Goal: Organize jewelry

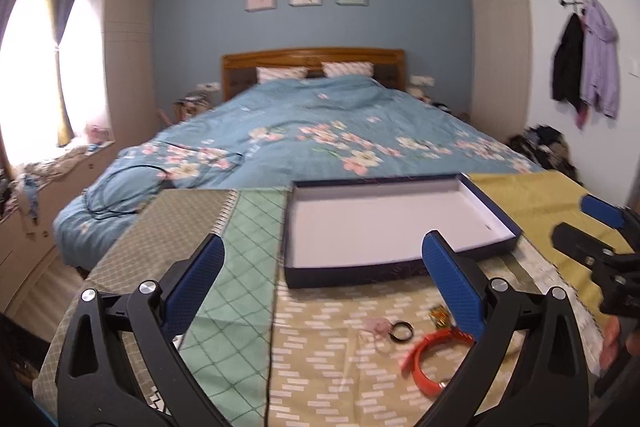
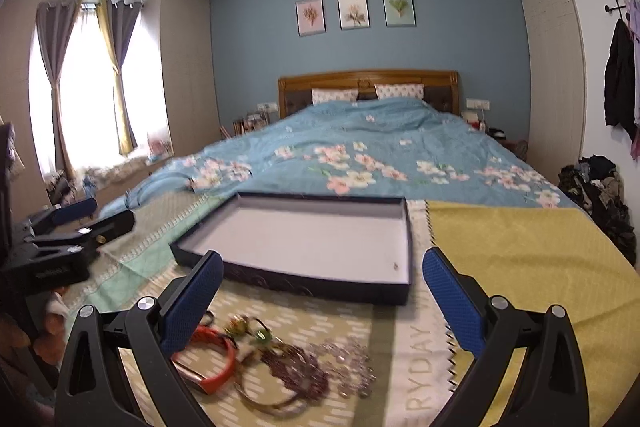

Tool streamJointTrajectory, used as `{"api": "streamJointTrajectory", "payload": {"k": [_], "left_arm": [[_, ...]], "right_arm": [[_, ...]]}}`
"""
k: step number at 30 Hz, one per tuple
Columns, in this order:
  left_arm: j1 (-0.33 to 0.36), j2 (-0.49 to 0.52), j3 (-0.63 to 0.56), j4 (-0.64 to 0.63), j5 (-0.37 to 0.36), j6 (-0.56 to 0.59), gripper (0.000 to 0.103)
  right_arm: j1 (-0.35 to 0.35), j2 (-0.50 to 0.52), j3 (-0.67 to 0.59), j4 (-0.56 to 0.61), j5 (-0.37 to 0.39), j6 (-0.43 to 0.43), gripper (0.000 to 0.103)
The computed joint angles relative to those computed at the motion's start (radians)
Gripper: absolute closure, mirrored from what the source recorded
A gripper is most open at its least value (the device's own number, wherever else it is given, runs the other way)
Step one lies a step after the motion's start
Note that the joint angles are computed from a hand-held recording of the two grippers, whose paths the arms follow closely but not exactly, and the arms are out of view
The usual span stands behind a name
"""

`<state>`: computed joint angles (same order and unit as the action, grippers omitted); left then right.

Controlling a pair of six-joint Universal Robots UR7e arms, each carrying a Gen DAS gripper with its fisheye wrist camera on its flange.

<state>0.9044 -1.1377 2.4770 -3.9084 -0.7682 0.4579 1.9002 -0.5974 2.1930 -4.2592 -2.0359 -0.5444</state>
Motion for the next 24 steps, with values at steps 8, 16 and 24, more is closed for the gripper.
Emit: {"api": "streamJointTrajectory", "payload": {"k": [8, 16, 24], "left_arm": [[0.088, -0.058, -0.039, 0.429, -0.129, -0.130, 0.008], [0.139, -0.061, -0.052, 0.589, -0.221, -0.162, 0.030], [0.145, -0.075, -0.066, 0.736, -0.276, -0.180, 0.063]], "right_arm": [[-0.061, -0.092, 0.047, 0.294, -0.040, 0.109, 0.016], [-0.079, -0.130, 0.061, 0.478, -0.003, 0.126, 0.054], [-0.095, -0.156, 0.027, 0.653, 0.059, 0.163, 0.090]]}}
